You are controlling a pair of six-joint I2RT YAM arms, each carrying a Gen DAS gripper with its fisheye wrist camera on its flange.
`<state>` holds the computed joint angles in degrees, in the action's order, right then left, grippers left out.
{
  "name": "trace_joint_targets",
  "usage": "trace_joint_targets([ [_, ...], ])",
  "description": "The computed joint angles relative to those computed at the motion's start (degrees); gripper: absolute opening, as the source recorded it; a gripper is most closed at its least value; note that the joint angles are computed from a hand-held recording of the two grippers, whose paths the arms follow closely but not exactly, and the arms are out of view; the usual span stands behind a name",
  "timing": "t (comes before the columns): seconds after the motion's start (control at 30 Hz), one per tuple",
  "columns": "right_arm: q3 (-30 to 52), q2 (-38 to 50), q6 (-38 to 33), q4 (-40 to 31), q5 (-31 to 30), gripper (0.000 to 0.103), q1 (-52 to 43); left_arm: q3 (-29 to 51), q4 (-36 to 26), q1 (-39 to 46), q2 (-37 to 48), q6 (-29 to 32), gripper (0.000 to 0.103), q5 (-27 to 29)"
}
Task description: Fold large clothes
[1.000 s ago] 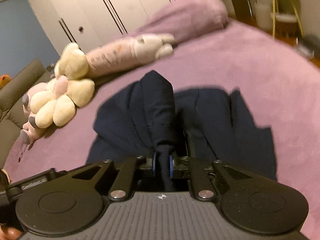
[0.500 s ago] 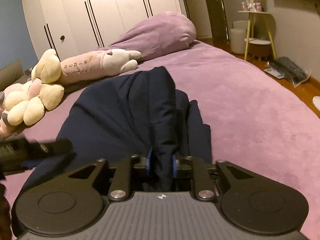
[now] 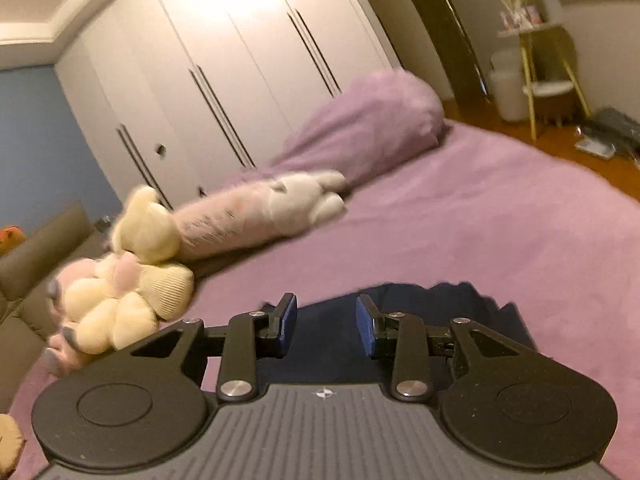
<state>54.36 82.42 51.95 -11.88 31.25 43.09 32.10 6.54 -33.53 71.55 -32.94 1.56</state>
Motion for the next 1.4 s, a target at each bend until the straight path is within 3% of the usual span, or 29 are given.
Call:
trace_joint_targets([
  [0.07, -0.56, 3.77, -0.38, -1.98, 0.74, 0.026, -0.78, 1.36, -1.27, 1.69, 0.81, -3.31, 0.097, -2.41],
  [0.17, -4.81, 5.11, 1.34, -0.59, 5.61, 0.025, 0.51, 9.17, -4.08, 2.06, 7.99, -6.85, 0.097, -8.13],
  [0.27, -6.81, 4.78, 2.48, 0.53, 9.19, 0.025, 1.41, 15.76, -2.15, -0.18, 15.38, -6.95, 0.098, -11.74],
  [0.37, -8.42, 5.06, 0.53, 2.58, 11.22, 0.025, 2.25, 23.00, -4.46, -2.33, 23.27, -4.94, 0.099, -13.82],
  [0.53, -18.69, 2.33, -1.57, 18.56, 6.21, 0.025, -1.88, 26.14, -4.08, -4.11, 31.25, -2.38, 0.103, -18.66],
  [0.67, -18.05, 5.84, -2.55, 20.61, 7.75, 0.025, -0.95, 25.09, -1.83, -0.68, 34.22, -5.84, 0.103, -13.19],
  [0.8, -16.28, 9.33, -3.98, 21.24, 9.02, 0.026, -0.61, 26.03, -2.63, -0.96, 35.27, -6.08, 0.103, -13.93],
  [0.97, -12.26, 9.27, -4.13, 14.95, 8.84, 0.029, -0.62, 26.51, -3.84, -0.39, 35.11, -6.24, 0.103, -13.24],
  [1.13, -2.12, 12.27, -6.91, 4.22, 5.82, 0.047, -3.64, 27.28, -4.53, 0.82, 35.71, -6.96, 0.103, -11.24],
  [1.2, -3.36, 12.92, -6.70, 7.05, 4.29, 0.048, -4.86, 27.24, -4.12, 0.35, 36.06, -7.18, 0.103, -12.02],
  [1.3, -9.28, 12.59, -6.58, 16.63, 2.53, 0.048, -6.10, 28.54, -4.86, -0.58, 37.27, -7.15, 0.103, -13.86],
  [1.4, -11.48, 11.85, -5.83, 20.10, 0.18, 0.049, -7.42, 28.58, -5.30, 0.45, 36.78, -7.23, 0.103, -11.96],
])
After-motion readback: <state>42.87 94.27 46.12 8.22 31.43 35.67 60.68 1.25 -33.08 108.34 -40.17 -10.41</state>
